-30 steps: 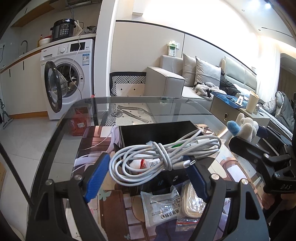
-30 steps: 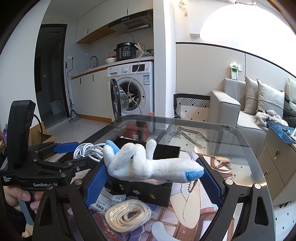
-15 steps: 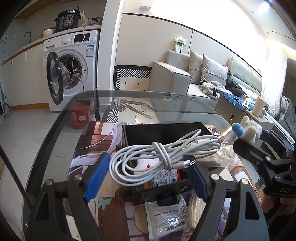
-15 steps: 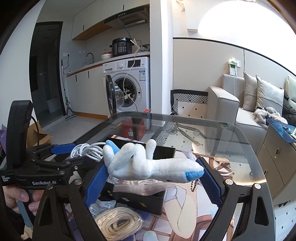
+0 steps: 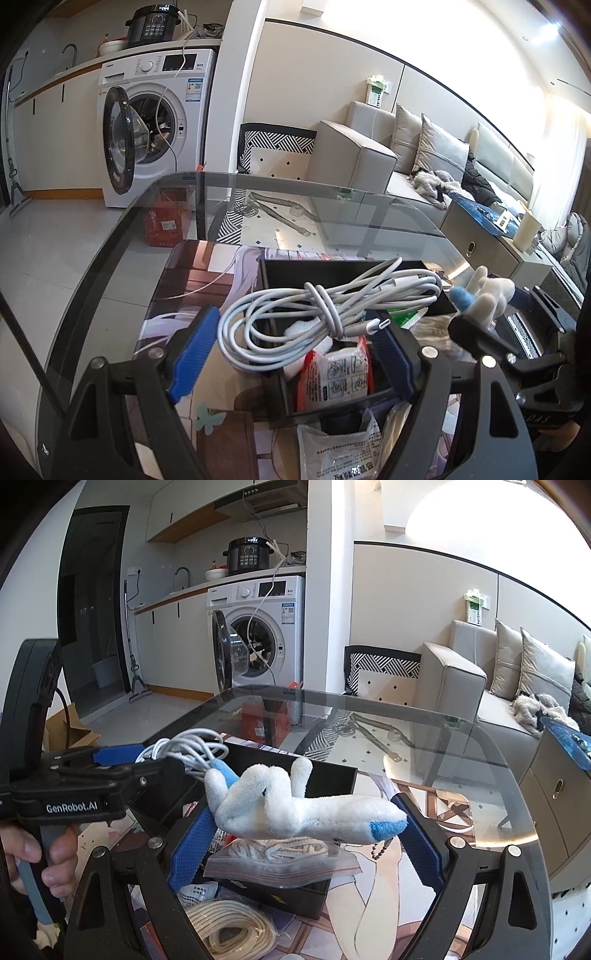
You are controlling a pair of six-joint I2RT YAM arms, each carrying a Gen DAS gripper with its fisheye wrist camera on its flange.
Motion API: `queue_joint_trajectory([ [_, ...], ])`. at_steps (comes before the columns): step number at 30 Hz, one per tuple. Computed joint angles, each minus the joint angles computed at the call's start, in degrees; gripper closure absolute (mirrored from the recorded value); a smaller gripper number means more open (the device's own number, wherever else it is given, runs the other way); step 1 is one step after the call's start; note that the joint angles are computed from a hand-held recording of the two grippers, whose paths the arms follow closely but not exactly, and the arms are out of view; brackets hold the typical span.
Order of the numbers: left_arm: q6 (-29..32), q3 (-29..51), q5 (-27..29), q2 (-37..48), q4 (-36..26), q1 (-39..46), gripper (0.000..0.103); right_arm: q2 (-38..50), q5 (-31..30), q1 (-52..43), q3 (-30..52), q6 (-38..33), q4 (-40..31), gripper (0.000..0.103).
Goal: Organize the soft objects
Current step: 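Carry the bunny with the right gripper while the left gripper carries the cable over the box, then open both grippers to drop the bunny and cable into the black box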
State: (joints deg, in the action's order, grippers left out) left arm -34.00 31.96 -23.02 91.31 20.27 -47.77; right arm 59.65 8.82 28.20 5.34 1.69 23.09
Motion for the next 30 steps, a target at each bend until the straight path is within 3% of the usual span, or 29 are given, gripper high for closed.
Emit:
queue_joint_trajectory([
  [13,0.3,0.8,1.3,1.0,0.5,1.1,0.022,11.7,3.4,3.9,2.2,-2.0,6.7,0.009],
  [17,0.4,1.0,1.7,1.1,0.5,1.3,0.022,11.4,4.2,4.0,1.5,-2.2,7.6,0.002],
  [30,1.7,3.3,1.0,2.7,-1.2,-0.6,0.020,2.5,5.2,3.5,-1.9,-1.0,2.5,0.001],
])
